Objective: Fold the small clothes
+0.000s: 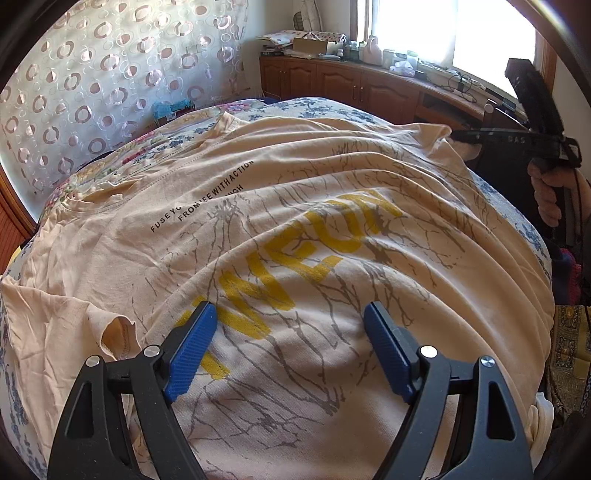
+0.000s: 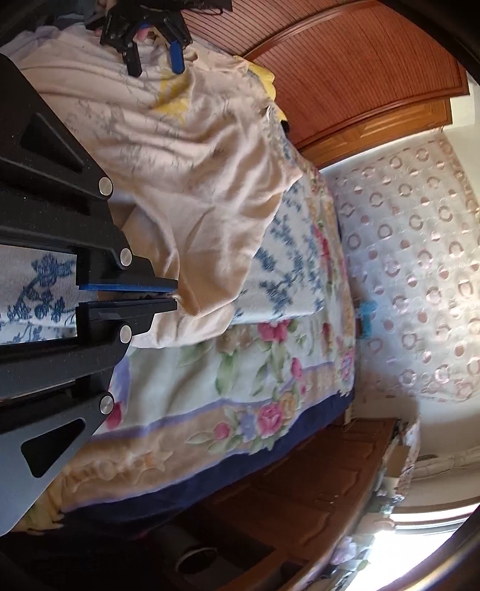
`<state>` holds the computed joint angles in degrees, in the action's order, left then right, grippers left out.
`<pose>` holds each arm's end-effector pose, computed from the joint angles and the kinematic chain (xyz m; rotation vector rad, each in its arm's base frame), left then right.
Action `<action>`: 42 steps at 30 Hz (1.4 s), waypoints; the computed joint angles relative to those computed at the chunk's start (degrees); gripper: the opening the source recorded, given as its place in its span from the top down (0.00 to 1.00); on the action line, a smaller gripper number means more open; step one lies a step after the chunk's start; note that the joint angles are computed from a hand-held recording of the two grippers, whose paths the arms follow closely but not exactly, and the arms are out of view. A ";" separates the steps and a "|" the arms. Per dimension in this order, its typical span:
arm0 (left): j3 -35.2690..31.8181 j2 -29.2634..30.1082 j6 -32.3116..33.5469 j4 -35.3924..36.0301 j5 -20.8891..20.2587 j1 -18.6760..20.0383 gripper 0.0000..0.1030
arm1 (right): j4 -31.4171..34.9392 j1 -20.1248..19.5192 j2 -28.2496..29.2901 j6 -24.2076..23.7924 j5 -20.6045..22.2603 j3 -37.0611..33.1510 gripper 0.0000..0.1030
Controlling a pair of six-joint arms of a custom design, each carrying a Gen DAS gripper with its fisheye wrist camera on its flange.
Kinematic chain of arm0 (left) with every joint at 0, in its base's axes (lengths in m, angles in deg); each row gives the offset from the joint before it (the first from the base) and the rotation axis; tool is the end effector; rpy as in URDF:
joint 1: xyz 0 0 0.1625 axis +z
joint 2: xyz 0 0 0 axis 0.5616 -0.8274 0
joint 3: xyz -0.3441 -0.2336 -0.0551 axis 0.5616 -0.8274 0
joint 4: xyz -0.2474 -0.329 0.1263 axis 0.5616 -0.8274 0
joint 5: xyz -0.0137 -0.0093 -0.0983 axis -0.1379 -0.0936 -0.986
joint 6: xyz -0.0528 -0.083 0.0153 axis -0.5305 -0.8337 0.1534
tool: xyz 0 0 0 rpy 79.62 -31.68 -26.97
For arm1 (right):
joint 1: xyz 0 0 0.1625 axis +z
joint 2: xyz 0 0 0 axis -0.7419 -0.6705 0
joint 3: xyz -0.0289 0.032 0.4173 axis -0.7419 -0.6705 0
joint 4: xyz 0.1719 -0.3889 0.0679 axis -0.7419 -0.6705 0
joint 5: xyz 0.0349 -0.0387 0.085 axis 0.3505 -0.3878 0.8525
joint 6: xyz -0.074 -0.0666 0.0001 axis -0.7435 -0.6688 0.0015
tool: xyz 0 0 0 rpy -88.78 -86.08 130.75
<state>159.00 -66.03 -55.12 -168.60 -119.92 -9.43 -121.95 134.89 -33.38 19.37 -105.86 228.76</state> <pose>-0.2987 -0.3504 0.0371 1.0359 2.3465 -0.4979 0.0892 -0.3207 0.3724 0.5335 -2.4058 0.9235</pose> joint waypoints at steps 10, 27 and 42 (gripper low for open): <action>1.81 -2.06 -2.58 -0.52 0.06 -0.23 0.20 | 3.07 13.84 -0.90 1.72 3.94 0.85 0.97; 9.84 -15.77 -9.64 0.47 2.91 -7.88 0.20 | 5.61 14.63 -0.47 3.62 -0.92 4.34 0.55; 7.25 -10.25 -7.49 -1.73 0.59 -6.58 0.20 | 15.39 11.61 -9.95 -5.03 3.68 8.48 0.96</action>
